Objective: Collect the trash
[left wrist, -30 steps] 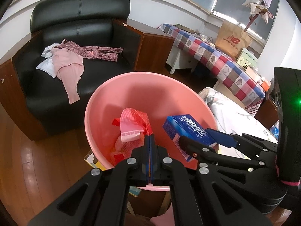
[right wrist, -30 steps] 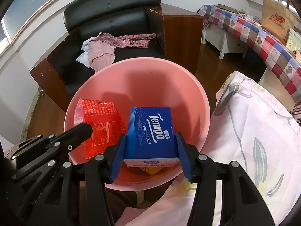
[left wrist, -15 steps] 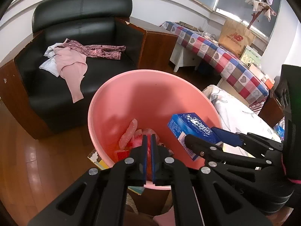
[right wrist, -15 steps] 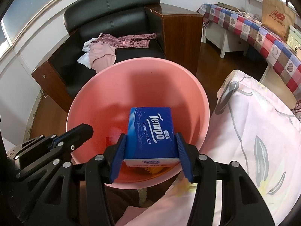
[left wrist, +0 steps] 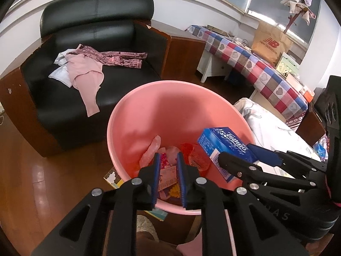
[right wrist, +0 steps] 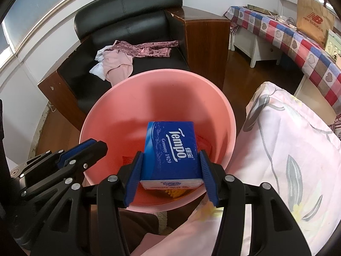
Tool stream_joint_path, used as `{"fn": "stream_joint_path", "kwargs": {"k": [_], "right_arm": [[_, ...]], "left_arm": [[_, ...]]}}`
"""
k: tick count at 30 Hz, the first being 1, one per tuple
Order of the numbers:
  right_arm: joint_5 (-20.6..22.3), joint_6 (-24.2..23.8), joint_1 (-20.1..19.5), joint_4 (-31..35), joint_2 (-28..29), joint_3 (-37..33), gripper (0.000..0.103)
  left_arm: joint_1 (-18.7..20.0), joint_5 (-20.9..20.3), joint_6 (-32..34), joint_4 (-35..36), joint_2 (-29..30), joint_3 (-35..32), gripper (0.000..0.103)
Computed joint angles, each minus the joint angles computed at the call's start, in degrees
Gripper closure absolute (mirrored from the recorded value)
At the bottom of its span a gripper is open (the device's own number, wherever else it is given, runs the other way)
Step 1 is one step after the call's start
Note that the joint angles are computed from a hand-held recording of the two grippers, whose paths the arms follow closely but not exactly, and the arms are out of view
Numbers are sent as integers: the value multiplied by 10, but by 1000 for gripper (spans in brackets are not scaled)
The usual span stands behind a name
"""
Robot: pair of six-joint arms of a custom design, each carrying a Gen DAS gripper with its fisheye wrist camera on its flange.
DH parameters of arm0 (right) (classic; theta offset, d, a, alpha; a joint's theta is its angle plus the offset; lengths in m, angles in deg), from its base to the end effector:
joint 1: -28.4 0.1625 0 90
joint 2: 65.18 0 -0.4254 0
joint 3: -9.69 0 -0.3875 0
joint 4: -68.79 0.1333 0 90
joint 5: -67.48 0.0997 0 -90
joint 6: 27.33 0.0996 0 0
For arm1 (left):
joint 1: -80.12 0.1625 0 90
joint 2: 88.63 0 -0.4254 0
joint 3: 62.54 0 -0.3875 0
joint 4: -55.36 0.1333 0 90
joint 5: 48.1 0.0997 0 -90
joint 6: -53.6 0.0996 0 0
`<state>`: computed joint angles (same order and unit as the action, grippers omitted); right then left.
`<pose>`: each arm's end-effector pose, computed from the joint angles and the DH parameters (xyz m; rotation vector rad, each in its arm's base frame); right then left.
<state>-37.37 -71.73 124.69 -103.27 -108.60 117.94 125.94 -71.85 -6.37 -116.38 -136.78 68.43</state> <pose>0.1726 -0.5821 0.0418 1.1432 -2.5421 0.2805 -0.1395 -0.4657 0.0529 -0.2858 2.1587 -1.1082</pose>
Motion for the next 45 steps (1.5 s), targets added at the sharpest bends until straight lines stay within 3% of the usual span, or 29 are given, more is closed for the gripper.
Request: {"fn": "stream_joint_path", "kwargs": {"k": [5,14,26,37,45], "right_arm": [[11,4,-2,13,-8,-1,50],[26,6,-5,18,-19,0,49],[42,0,-7,7,-39,17,49],[62,-41,-19,-30,-91,70,49],[77,-57,-37,-62,-132,115,49]], "left_arm": [[-6,6,-18,17,-8,4,75],[-11,8,-24,22,-13,6,68],[-22,9,-27,31,-16,6,67],[-53,10,-78,99,-20,-1,63],[-85,20,-168,204,-27,-10,63]]}}
